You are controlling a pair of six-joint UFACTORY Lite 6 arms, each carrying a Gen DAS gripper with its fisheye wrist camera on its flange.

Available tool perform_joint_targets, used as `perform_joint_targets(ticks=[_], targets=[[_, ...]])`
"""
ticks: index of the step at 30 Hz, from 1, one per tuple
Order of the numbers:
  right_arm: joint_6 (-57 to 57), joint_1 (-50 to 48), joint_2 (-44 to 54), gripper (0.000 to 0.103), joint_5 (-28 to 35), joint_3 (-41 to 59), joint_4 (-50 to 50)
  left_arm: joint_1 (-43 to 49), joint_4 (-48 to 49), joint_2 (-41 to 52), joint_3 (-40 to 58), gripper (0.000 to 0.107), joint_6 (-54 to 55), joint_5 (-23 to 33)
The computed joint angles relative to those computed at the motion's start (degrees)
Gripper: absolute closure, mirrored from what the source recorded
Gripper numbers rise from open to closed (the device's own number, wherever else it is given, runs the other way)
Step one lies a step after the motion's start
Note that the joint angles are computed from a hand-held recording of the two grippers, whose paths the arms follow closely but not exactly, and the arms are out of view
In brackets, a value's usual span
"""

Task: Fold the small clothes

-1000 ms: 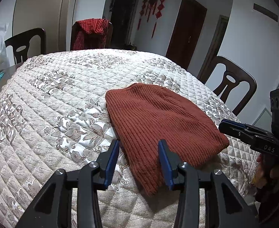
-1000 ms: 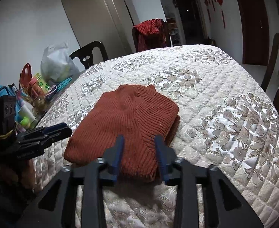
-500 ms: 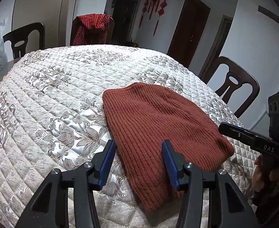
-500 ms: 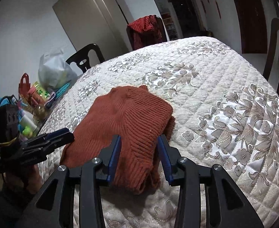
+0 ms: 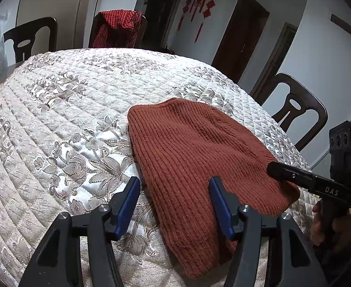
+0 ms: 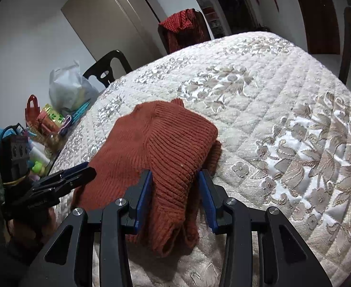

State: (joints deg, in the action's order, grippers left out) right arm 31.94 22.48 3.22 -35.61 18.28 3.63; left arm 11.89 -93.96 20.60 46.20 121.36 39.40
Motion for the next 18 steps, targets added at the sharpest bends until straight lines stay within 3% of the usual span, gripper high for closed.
perform_joint_targets(ticks=[5,18], targets=[[5.1,-3.2,2.3,0.051,-1.9,0.1,-5.9,1.0,1.4,1.7,1.0,0.044,-1.5,1.7],[15.2,-9.3,6.8,0.051,-5.9,2.7,-20.9,0.2,7.1,8.4,7.0,0.044,-10.6,4.9]])
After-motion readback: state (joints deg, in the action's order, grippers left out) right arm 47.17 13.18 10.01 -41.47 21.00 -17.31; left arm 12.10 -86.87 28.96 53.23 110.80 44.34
